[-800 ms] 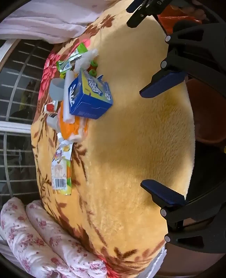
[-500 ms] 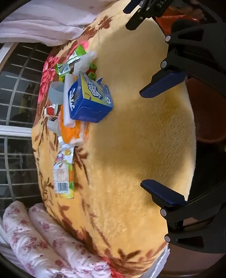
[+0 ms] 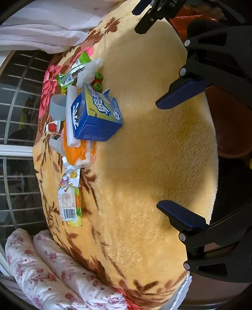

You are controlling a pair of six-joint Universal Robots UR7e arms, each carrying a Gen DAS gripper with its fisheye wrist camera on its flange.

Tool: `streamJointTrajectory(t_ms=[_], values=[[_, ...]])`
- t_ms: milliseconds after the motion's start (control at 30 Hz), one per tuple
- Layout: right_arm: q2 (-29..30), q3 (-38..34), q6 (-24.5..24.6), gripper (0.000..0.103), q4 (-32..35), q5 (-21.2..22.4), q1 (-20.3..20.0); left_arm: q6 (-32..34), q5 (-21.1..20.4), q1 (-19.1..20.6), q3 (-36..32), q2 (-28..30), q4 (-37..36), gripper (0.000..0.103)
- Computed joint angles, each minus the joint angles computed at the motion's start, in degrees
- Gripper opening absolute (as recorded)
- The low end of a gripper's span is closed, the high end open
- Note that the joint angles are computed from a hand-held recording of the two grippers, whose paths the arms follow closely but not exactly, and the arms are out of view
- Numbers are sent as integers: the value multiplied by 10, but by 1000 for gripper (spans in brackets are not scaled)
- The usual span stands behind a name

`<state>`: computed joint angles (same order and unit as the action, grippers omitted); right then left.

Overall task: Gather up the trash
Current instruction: 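Move both tools toward the pile of trash on the bed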

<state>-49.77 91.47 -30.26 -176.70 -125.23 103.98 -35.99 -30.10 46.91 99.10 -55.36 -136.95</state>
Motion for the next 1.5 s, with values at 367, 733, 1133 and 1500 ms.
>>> streamJointTrajectory(t_ms=[367,733,1133,1500], values=[[1,-6,3,98,5,3,-4,15,11,-2,1,4,-10,92],[5,-22,-6,98,3,1,-5,9,4,2,-2,5,-7,92],[15,-42,-8,98,16,1,-3,35,10,6,-21,18,-25,92],[47,-108,-25,98,45,3,0,59,14,12,-45,34,-35,92]])
